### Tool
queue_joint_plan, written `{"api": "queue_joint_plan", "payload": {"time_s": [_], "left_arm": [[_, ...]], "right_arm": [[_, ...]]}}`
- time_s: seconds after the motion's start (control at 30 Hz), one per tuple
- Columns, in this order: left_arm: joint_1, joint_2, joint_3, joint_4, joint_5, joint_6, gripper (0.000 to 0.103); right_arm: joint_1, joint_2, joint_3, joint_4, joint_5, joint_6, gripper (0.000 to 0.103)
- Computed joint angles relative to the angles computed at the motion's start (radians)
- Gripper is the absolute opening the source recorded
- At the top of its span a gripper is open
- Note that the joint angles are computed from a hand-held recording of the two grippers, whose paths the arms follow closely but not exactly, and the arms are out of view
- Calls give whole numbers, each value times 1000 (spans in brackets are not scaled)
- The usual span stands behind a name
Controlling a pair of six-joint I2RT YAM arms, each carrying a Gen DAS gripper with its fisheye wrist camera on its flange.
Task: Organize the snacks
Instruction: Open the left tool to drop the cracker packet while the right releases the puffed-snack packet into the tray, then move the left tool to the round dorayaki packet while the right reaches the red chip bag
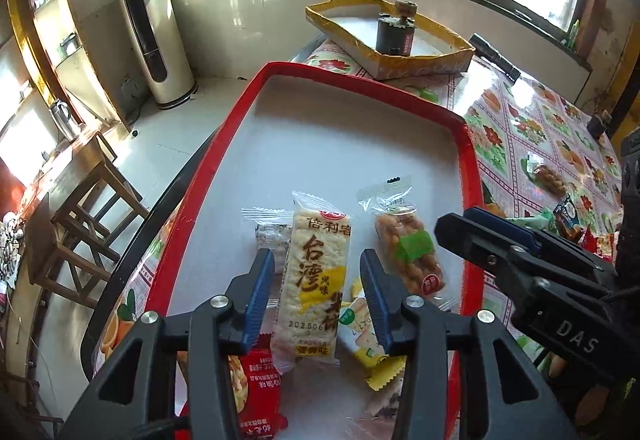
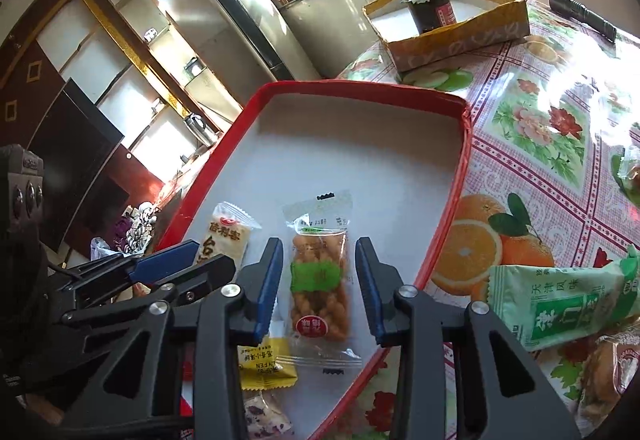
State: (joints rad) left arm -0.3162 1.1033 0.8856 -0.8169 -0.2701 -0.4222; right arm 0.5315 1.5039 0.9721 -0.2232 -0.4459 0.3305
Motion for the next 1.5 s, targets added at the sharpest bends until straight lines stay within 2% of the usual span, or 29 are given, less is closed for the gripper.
{"api": "queue_joint_plan", "payload": {"time_s": [0.17, 0.33, 0.5, 0.6, 0.8, 1.03, 1.5], "left_arm": [[-89, -5, 23, -21, -24, -54, 46], [-229, 26, 59, -31, -44, -127, 52], [-384, 93, 103, -27, -60, -200, 53], [-453, 135, 131, -21, -65, -225, 54], [-554, 203, 168, -8, -73, -277, 56], [-638, 263, 225, -31, -102, -322, 56], [-688, 314, 287, -58, -122, -340, 59]], "right_arm": [[-107, -191, -117, -35, -35, -17, 47], [-276, -371, -232, -140, -82, -69, 48], [-513, -514, -316, -303, -141, -202, 48], [-697, -559, -336, -410, -213, -309, 48], [-1017, -573, -326, -588, -329, -547, 48], [-1255, -526, -286, -724, -409, -759, 51], [-1365, -466, -273, -774, -446, -877, 54]]}}
